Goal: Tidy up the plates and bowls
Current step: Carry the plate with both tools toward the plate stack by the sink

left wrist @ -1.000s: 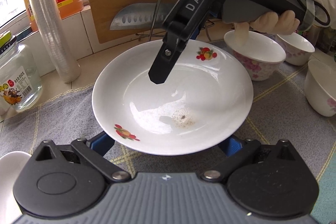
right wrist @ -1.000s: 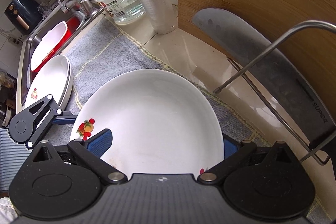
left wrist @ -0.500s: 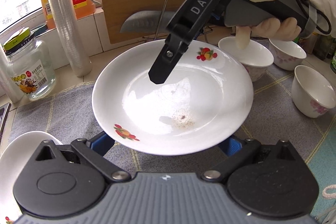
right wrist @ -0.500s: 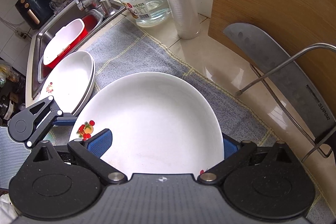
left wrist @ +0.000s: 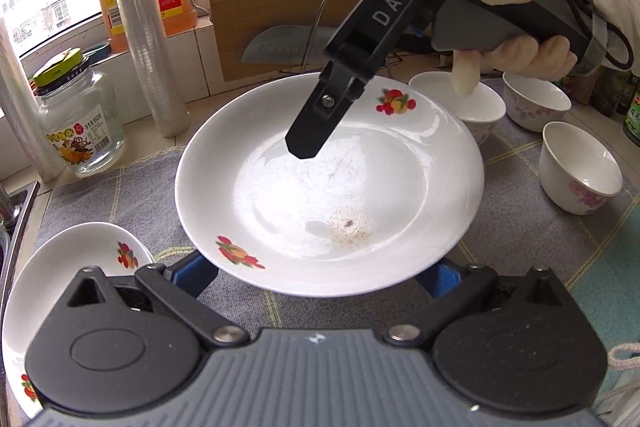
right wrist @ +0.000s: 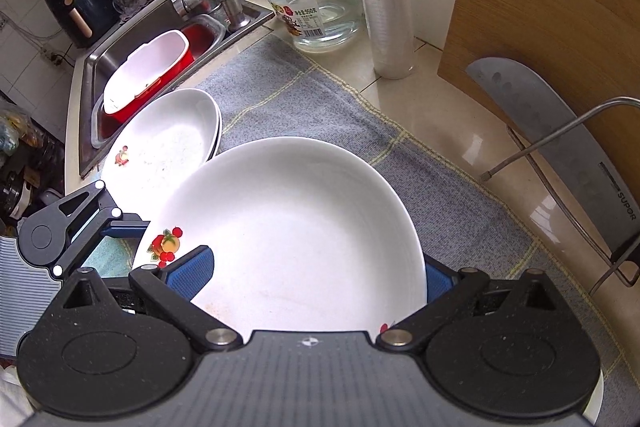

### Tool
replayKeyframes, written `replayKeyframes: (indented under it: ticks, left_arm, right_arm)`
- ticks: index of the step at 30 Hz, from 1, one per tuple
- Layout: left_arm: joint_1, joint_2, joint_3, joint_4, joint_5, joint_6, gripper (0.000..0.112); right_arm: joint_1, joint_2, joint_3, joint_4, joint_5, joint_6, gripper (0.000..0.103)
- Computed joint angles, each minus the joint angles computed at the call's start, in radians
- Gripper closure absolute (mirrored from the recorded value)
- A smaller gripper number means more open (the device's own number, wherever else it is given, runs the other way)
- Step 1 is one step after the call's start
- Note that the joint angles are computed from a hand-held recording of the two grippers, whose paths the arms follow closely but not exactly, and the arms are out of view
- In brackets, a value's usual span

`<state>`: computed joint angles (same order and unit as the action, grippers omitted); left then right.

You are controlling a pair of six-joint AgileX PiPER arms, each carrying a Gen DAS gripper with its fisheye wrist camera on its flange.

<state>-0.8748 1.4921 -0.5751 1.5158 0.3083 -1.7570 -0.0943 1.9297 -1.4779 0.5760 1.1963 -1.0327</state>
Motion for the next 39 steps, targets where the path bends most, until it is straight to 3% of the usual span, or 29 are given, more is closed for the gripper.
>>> replayKeyframes:
  ticks: [16,31,39]
  left_arm:
    - [-0.047,-0.159,0.111,-0.126,0.084,0.059,0.01]
    - [0.049,-0.311,0.208,-0.258,0.097,0.213,0.01]
    - [0.097,-0.333,0.239,-0.274,0.087,0.225,0.01]
  right_arm:
    - [0.085,-0.079,0.075,0.014,-0.028,0.029,0.0]
    - [0.244,-0.046,0.023,0.01,-0.053,0.103,0.0]
    - [0.305,-0.004,-0.017,0.011,-0.055,0.122,0.0]
